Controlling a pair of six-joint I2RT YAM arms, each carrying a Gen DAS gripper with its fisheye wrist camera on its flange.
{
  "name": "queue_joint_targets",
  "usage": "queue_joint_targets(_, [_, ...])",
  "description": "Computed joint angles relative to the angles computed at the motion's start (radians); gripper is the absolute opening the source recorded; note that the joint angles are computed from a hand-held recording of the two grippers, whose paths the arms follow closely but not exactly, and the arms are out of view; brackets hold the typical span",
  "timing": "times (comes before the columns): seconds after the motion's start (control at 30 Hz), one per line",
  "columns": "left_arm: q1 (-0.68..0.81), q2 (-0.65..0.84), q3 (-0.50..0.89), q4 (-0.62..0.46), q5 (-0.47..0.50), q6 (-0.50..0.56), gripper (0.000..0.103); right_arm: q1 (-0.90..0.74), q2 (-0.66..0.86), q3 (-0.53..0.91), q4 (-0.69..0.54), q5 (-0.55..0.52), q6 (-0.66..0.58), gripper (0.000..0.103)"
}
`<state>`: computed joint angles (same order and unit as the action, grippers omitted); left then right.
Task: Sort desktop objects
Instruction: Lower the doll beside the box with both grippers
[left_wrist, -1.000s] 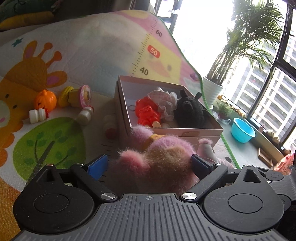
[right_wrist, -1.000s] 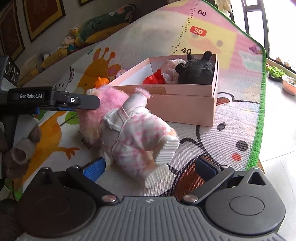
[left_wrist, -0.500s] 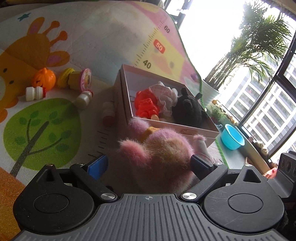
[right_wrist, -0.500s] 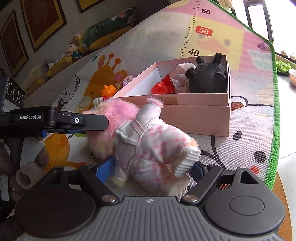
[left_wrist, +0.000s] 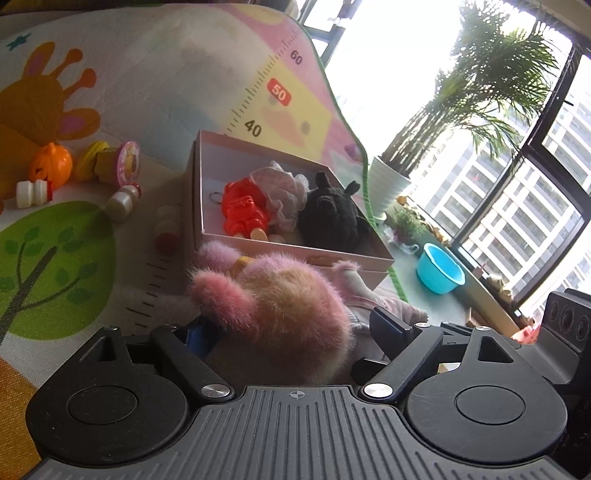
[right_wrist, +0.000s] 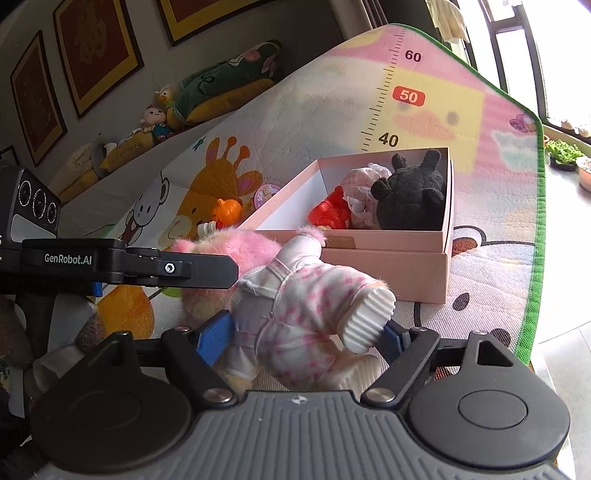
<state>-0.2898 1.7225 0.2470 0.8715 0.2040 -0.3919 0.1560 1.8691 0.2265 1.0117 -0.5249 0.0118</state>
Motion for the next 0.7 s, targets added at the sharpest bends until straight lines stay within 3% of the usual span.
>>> queue_joint_targets(0.17, [-0.035,-0.073,-0.014,-0.013,-0.043,-0.008,0.090,-0.010,-0.068,-0.030,-0.005,-0.008,0.010,0.081])
queue_joint_targets(0.37, [-0.034,-0.172,0.040,-0.104,-0.053,0.037,0.090,-0.012,-0.168,0.002,-0.059,0.006,0.007,0.081])
queue_joint_targets(0.67, [0.057,-0.029,0.425,-0.314,-0.002,0.183,0.094,0.051,-0.102,0.266,-0.149,0.118,0.030,0.082])
queue_joint_targets(0.7, [0.071,0.001,0.478,-0.336,0.010,0.191,0.094,0.058,-0.078,0.307,-0.167,0.130,0.033,0.086])
